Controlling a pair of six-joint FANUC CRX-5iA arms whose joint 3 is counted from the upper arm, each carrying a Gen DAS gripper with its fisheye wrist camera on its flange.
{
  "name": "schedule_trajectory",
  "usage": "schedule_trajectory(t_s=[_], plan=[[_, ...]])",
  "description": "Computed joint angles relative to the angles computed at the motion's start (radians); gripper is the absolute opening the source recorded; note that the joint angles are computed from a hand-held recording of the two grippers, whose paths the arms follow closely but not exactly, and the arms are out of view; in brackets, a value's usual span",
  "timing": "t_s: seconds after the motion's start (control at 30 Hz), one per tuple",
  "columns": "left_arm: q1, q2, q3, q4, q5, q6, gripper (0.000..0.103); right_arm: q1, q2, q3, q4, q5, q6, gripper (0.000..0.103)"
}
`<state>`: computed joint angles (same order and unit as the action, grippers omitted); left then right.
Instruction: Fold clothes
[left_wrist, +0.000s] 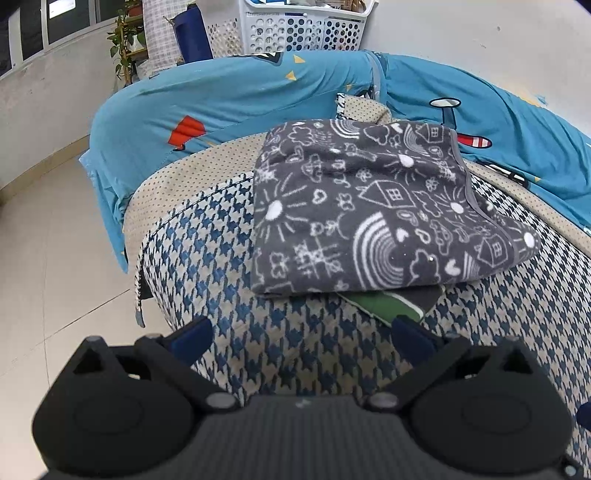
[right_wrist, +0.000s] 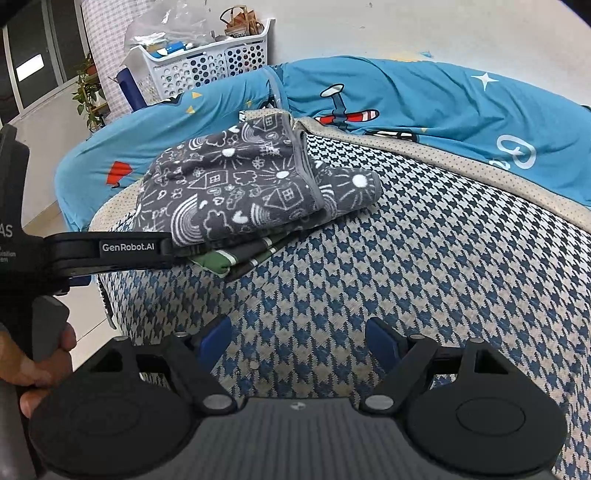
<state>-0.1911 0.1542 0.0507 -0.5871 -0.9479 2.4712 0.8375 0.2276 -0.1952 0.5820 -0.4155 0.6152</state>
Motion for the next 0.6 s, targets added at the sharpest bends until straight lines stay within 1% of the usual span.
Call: schedule_trajectory(t_s=[0.33, 0.6], plan=[[0.002, -0.002, -0.004, 0.006, 0.003, -0.005, 0.103, 0.001, 0.010, 0.019, -0.040, -0.008, 0.033, 0.079], [0.005, -0.005, -0.008, 0.008, 0.005, -0.007, 0.103, 0.001, 0.010, 0.021, -0.049, -0.002, 0.042, 0.079]])
